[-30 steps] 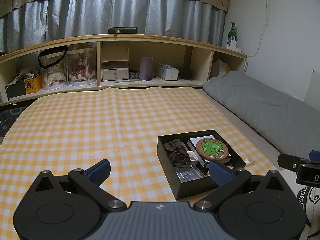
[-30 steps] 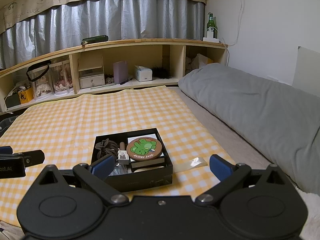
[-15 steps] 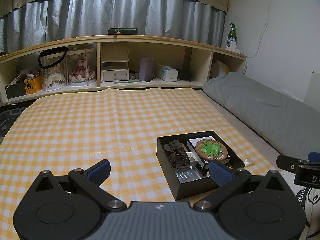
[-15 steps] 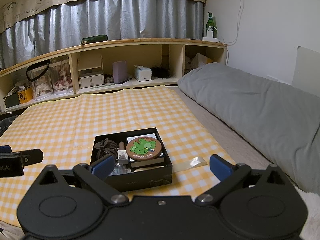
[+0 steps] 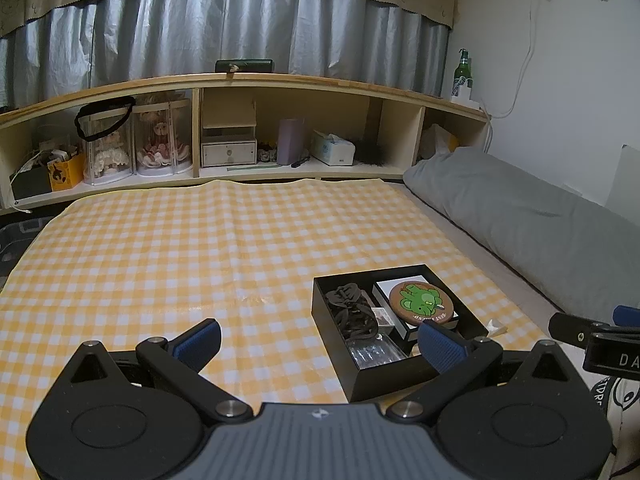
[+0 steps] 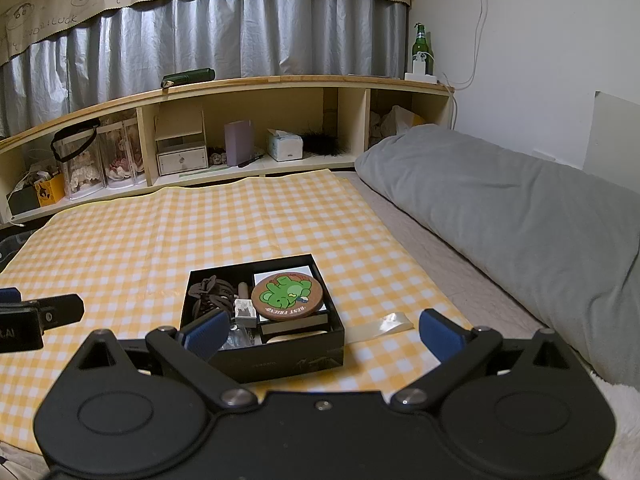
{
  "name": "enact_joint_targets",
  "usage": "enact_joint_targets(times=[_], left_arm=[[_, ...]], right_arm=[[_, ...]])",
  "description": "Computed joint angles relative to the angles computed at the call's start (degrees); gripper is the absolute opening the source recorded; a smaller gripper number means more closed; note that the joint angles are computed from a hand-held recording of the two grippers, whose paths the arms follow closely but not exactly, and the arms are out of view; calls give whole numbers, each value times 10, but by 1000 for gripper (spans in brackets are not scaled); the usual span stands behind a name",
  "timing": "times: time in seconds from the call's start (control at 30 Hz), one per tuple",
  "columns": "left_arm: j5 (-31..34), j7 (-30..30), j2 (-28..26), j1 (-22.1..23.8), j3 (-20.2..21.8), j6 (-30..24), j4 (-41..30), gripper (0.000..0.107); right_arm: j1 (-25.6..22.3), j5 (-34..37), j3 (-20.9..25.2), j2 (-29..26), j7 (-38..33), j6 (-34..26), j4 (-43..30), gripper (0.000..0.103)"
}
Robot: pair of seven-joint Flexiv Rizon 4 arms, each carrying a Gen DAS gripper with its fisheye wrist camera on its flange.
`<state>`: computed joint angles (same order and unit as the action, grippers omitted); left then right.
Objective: Organize rigid objects
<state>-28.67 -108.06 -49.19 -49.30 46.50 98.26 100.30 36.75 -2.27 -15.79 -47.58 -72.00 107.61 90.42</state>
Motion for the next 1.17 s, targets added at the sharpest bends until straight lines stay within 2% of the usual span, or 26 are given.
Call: enact_joint_targets(times=[1.17], left_arm=[[-1, -4, -2, -4, 5, 2, 2, 103]], right_arm=[[-1, -1, 1, 1, 1, -2, 0, 102]])
